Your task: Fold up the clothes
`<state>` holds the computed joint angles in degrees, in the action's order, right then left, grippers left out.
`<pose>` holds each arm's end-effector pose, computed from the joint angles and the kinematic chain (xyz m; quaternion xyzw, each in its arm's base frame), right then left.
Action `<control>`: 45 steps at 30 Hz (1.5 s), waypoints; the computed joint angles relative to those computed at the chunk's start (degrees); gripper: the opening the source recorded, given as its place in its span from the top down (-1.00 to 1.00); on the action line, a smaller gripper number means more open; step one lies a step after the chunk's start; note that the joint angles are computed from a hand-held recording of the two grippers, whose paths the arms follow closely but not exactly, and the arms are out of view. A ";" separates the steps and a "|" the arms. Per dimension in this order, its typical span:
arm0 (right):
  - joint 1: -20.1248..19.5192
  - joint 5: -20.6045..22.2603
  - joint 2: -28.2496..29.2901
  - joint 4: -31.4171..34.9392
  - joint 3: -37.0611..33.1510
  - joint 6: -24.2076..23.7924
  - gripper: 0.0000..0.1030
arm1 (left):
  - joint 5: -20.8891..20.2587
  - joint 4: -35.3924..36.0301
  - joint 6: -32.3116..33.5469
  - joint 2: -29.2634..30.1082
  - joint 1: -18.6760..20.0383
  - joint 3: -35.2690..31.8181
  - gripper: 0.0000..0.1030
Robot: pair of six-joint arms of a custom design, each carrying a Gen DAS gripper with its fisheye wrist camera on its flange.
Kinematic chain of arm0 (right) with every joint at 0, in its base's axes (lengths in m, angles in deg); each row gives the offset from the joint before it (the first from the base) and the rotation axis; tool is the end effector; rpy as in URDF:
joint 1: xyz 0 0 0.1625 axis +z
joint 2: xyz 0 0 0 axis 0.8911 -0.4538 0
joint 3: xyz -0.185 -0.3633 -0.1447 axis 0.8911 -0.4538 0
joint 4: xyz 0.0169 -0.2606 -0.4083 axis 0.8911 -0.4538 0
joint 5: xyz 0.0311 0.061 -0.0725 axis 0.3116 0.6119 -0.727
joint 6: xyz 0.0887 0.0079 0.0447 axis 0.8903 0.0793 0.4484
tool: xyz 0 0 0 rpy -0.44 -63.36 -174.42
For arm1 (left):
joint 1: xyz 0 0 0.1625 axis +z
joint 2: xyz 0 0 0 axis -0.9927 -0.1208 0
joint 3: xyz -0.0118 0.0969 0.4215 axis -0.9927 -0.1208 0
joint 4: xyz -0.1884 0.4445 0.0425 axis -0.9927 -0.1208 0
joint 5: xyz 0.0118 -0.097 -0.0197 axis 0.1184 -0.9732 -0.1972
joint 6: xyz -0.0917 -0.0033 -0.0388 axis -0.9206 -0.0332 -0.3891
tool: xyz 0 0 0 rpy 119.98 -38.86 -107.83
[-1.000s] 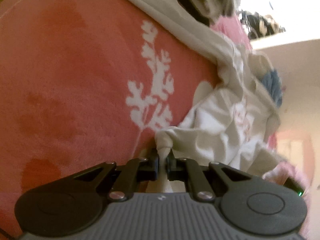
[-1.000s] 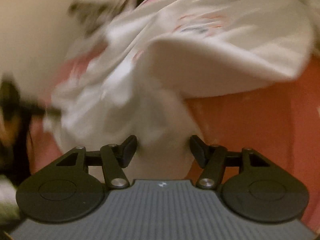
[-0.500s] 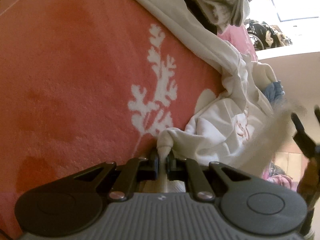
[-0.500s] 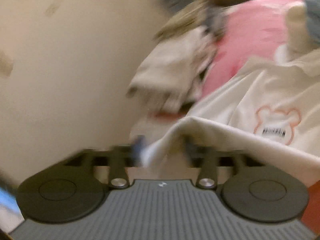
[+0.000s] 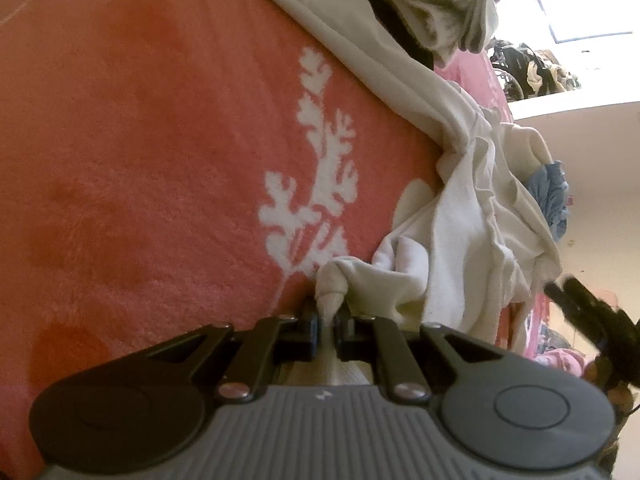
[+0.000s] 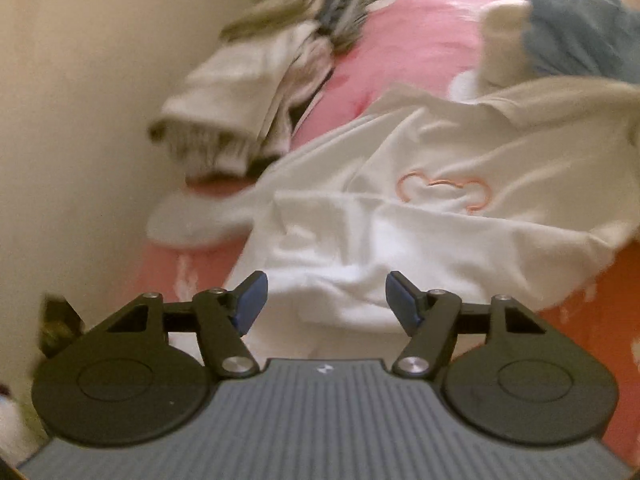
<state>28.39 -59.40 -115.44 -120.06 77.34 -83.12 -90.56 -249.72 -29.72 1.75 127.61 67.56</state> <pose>0.1283 -0.5128 0.3628 0.2324 -0.9449 0.1876 0.1342 -0.1861 -0.4246 0.0923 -0.1808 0.9584 -0.2189 0.0307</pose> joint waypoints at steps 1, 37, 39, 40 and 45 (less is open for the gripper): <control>1.10 -1.38 1.32 -2.01 0.68 -1.96 -0.17 | 0.62 0.05 -0.02 0.07 -0.39 0.09 0.79; -3.80 -14.14 -16.44 -26.56 15.24 -11.39 1.00 | 3.38 1.30 1.86 -0.52 -1.68 0.74 0.80; -5.91 -9.30 -19.53 -21.32 15.19 -9.66 1.00 | 2.98 0.63 1.52 -0.59 -1.42 0.98 0.80; -7.06 -6.84 -21.14 -18.22 15.22 -9.46 0.99 | 2.79 0.36 1.39 -0.66 -1.28 1.09 0.80; -10.89 -4.33 -27.45 -12.73 19.12 -20.84 0.85 | 2.53 0.43 1.28 -0.64 -1.08 0.97 0.80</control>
